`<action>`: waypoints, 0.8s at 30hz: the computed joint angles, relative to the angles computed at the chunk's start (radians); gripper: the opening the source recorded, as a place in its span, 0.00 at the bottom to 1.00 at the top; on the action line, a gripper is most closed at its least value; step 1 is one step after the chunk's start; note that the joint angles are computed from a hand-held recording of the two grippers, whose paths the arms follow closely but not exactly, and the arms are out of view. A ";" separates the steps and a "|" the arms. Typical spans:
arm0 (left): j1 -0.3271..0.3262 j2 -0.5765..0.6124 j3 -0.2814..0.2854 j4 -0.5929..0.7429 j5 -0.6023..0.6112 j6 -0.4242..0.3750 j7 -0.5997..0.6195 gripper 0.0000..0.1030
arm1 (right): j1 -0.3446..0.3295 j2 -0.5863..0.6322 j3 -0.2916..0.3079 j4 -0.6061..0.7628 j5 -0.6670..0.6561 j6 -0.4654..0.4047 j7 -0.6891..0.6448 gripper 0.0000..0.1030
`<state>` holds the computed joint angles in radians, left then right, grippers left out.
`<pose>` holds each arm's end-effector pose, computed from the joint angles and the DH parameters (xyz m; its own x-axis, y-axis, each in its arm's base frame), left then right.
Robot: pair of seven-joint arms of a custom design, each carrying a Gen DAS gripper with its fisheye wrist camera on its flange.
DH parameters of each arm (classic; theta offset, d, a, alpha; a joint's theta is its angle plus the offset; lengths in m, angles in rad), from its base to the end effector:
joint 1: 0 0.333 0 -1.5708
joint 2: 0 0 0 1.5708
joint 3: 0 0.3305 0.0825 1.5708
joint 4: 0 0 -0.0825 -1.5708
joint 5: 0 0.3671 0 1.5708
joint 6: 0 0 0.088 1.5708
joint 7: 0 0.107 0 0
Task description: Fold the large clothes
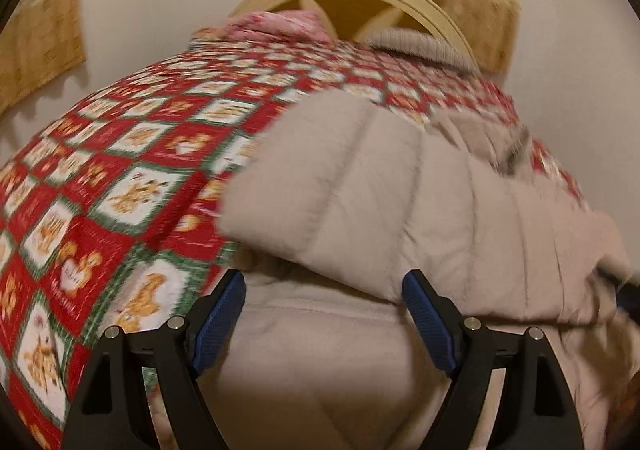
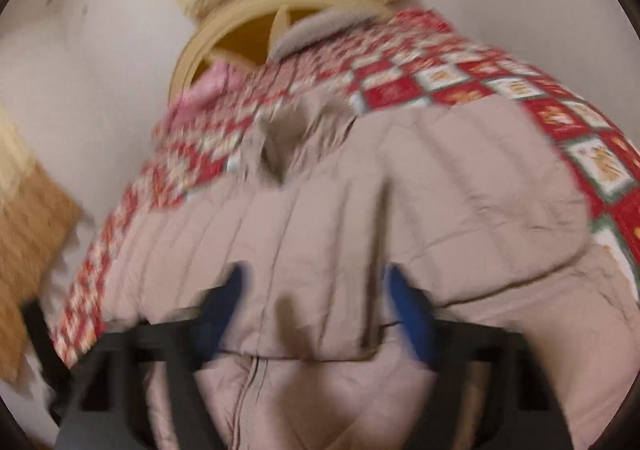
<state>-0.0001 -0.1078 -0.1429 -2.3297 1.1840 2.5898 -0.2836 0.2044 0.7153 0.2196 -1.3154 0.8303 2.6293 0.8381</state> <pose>0.4943 -0.0900 0.4352 0.6443 -0.7527 0.1356 -0.4458 -0.5137 -0.7331 0.7307 0.2548 0.3995 0.5327 -0.7391 -0.4123 -0.7267 -0.1498 -0.6704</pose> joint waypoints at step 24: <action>0.010 0.056 0.009 0.193 -0.193 -0.246 0.282 0.80 | 0.112 -0.036 -0.117 -0.158 -0.319 0.243 0.154 0.11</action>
<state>0.0104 -0.0519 -0.1342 -2.1366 0.9914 2.3442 -0.0013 0.3164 0.6794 0.1027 -1.4734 0.5109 2.8720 0.9922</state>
